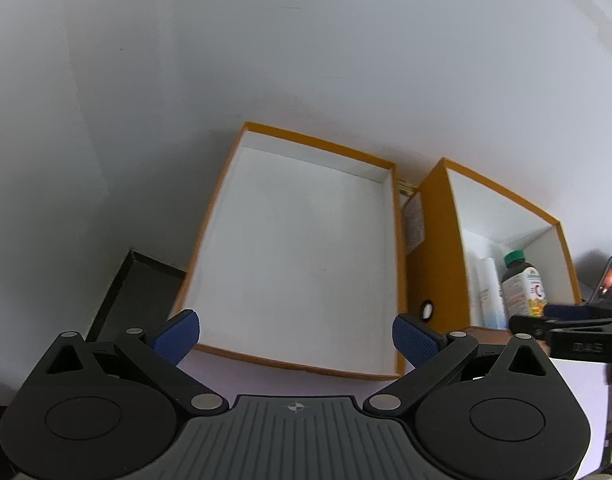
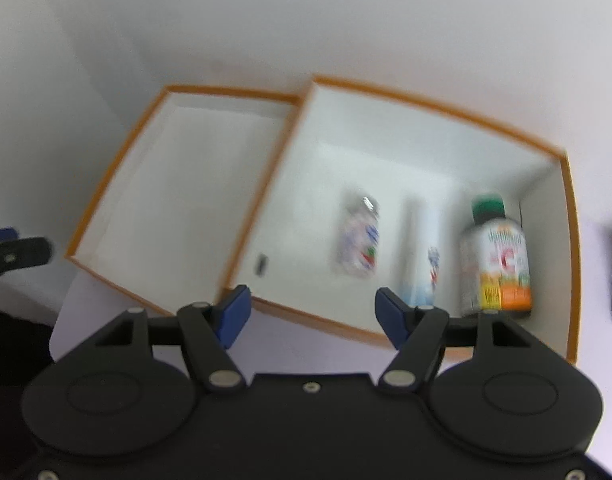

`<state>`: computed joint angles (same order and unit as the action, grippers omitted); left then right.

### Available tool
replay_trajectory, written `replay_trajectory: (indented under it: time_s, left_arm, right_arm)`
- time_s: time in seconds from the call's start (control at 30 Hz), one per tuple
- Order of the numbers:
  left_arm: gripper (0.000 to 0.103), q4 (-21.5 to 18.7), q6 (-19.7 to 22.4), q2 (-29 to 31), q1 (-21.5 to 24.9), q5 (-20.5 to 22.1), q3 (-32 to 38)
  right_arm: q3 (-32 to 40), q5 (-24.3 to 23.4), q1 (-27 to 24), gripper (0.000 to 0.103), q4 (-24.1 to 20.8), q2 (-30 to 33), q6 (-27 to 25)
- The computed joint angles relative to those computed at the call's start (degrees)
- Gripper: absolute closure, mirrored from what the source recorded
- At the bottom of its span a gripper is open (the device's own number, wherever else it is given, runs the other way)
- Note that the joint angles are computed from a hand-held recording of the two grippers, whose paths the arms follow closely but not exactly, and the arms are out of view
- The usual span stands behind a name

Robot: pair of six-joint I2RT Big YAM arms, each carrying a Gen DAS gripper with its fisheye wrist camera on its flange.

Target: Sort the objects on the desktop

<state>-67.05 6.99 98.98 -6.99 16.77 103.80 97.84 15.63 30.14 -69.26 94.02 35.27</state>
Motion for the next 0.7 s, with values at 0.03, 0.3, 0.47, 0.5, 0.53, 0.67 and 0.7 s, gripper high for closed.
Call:
replay_trajectory:
  time_s: [0.03,0.3,0.47,0.5,0.53,0.67,0.7]
  left_arm:
    - [0.001,0.0,0.0,0.1,0.2,-0.1,0.0]
    - [0.001,1.1,1.3,-1.0,4.7,-2.1,-2.3]
    - [0.001,2.1,0.5,-2.6,7.0,-2.6,-4.9]
    - [0.001,2.1,0.2,-2.9,7.4,-2.5,-5.4]
    - [0.001,2.2,-0.1,-3.2,7.8,-2.4,-5.9]
    - [0.001,2.2,0.3,-4.6,8.5,-3.9,-7.5]
    - [0.001,2.2,0.9,-4.8,8.4,-4.3,-7.7]
  right_arm:
    - [1.0,0.3,0.8,0.036,0.4,0.5,-1.7]
    - [6.5,-1.5,6.2,0.036,6.9,6.0,-21.3]
    - [10.5,-6.1,7.2,0.036,5.6,11.8,-32.3]
    - [11.8,-7.3,7.3,0.036,5.1,13.5,-34.6]
    - [12.8,-7.9,7.4,0.036,4.4,14.7,-35.7]
    - [20.5,-9.3,6.9,0.048,-1.8,22.7,-39.2]
    - [23.1,-9.9,6.5,0.060,-4.6,25.1,-39.1]
